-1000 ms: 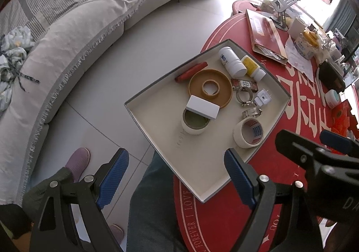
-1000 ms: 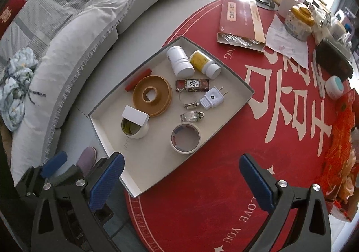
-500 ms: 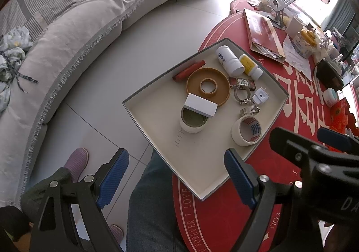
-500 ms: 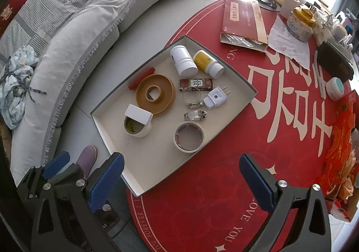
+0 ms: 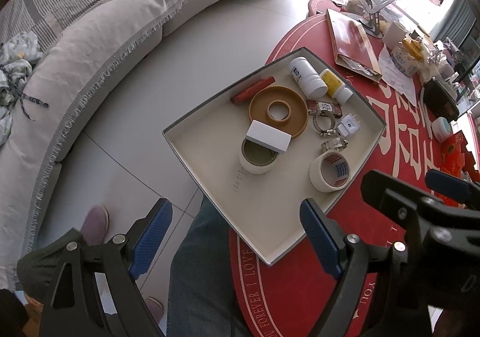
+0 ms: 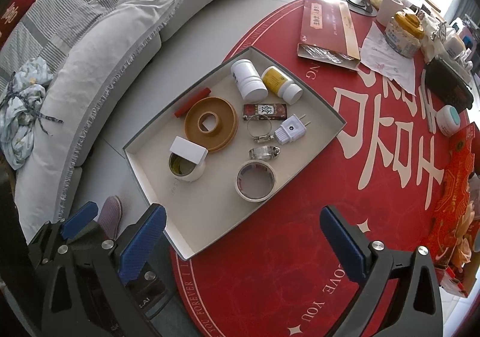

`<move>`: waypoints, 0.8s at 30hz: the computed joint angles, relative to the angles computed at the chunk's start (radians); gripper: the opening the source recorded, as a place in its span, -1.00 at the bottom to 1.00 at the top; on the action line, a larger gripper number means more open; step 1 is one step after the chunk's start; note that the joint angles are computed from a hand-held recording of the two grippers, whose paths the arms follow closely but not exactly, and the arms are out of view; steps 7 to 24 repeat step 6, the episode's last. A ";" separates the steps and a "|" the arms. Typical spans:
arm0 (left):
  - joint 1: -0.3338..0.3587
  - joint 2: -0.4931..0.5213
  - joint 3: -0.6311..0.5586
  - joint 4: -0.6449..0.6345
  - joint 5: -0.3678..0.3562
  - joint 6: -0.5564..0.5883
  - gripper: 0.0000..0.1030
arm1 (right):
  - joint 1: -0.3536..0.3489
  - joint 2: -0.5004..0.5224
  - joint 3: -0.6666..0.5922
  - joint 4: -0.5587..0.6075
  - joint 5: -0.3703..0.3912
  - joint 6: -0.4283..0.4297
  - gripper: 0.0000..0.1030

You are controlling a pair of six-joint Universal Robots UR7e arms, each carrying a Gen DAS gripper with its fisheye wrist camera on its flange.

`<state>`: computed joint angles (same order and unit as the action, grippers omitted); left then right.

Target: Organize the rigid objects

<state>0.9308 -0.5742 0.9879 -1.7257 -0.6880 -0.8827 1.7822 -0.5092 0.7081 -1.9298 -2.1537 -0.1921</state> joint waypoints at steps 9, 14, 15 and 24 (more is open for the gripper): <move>0.001 0.005 0.001 -0.018 0.040 0.007 0.73 | 0.003 0.011 -0.017 0.008 -0.009 0.001 1.00; 0.001 0.005 0.001 -0.018 0.040 0.007 0.73 | 0.003 0.011 -0.017 0.008 -0.009 0.001 1.00; 0.001 0.005 0.001 -0.018 0.040 0.007 0.73 | 0.003 0.011 -0.017 0.008 -0.009 0.001 1.00; 0.001 0.005 0.001 -0.018 0.040 0.007 0.73 | 0.003 0.011 -0.017 0.008 -0.009 0.001 1.00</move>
